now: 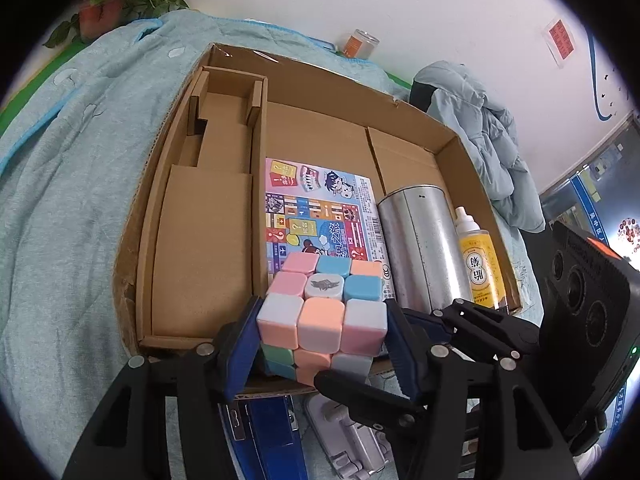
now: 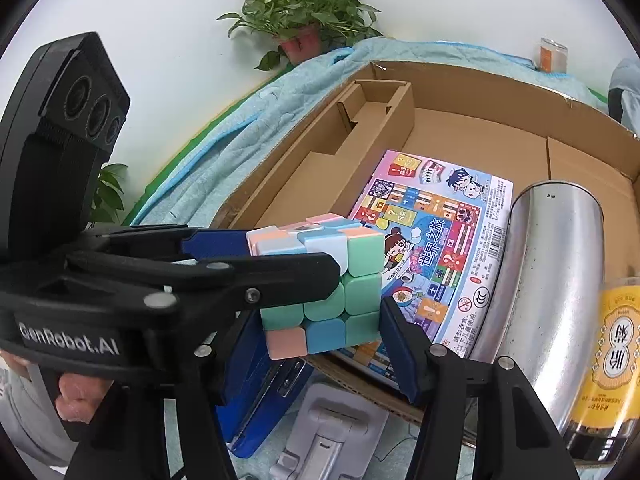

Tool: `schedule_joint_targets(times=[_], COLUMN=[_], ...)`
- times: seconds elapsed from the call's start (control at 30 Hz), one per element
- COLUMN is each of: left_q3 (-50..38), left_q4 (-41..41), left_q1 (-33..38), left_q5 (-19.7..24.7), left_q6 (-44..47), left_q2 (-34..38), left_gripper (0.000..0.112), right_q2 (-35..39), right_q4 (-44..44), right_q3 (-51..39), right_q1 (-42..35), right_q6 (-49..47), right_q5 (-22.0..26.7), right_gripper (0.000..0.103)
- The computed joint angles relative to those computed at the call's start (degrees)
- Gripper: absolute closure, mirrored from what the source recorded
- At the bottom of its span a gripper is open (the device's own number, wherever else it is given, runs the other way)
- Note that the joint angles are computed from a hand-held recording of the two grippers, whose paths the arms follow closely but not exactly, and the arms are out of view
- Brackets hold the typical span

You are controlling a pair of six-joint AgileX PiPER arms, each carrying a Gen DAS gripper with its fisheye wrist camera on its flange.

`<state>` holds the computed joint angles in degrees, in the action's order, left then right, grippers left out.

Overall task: Organize rigid objects
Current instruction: 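Lift the Rubik's cube and carry it over the tray onto the game box, then lower the cube onto the game box and open the left tool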

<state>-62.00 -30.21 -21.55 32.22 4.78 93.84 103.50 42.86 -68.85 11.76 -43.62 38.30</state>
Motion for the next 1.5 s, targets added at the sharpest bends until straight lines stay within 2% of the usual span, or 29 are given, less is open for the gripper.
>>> schedule_joint_targets(times=[0.27, 0.4, 0.5, 0.63, 0.73, 0.77, 0.8, 0.93, 0.97, 1.03, 1.13, 1.23, 1.3, 1.43, 1.5], left_q3=[-1.77, -2.61, -2.79, -1.18, 1.18, 1.46, 1.24, -1.77, -2.99, -4.10, -2.35, -1.46, -0.11, 0.90, 0.62], left_q4=[-0.68, -7.35, -14.47, -14.20, -13.86, -14.65, -15.36, -13.70, -13.61, -13.68, -11.29, -13.47, -10.63, -7.28, -7.61], left_q1=[0.54, 2.94, 4.25, 2.86, 4.84, 6.16, 7.26, 8.08, 7.95, 7.25, 5.29, 5.40, 3.07, 1.90, 3.26], left_q5=[2.96, 5.96, 9.82, 9.62, 7.27, 7.34, 7.71, 6.70, 7.61, 9.25, 7.58, 10.26, 8.86, 7.77, 7.80], left_q6=[1.29, 7.16, 13.92, 15.31, 15.39, 16.36, 17.05, 15.75, 15.43, 16.45, 15.54, 16.20, 13.91, 10.24, 10.39], left_q2=[0.05, 1.30, 2.74, 1.55, -1.47, -2.05, -2.06, 0.62, 2.24, 4.27, 3.38, 3.04, 1.50, 0.08, 0.45], left_gripper=[0.055, 0.055, 0.057, 0.057, 0.057, 0.057, 0.057, 0.057, 0.057, 0.060, 0.060, 0.064, 0.069, 0.070, 0.068], right_q2=[1.71, 3.51, 6.97, 7.57, 5.42, 3.85, 2.51, -1.71, -1.36, 0.13, -0.48, -1.67, -1.73, -2.28, -2.96], right_q4=[-3.47, -6.29, -8.41, -12.58, -12.96, -12.62, -11.69, -5.89, -6.67, -6.42, -6.69, -3.81, -3.50, -6.36, -4.12], right_q3=[-3.82, -7.05, -11.23, -10.20, -7.68, -6.08, -4.70, 0.34, 0.13, -1.03, 0.42, 2.24, 2.39, 3.24, 4.24], right_q1=[-0.95, -1.33, -1.63, 1.06, 1.00, 0.82, 0.59, 0.28, 0.57, 0.79, 2.07, 1.31, 1.16, 2.92, 3.03], right_q6=[2.31, 4.00, 3.45, 3.70, 5.88, 6.07, 5.37, -0.39, 0.92, 2.37, 3.79, 1.44, 1.50, 4.75, 4.05], right_q5=[4.35, 5.76, 9.21, 5.93, 3.90, 2.85, 1.97, -3.01, -3.03, -1.29, -3.50, -3.26, -3.02, -3.25, -2.87], right_gripper=[0.046, 0.047, 0.048, 0.048, 0.044, 0.039, 0.038, 0.040, 0.046, 0.046, 0.046, 0.046, 0.045, 0.040, 0.040])
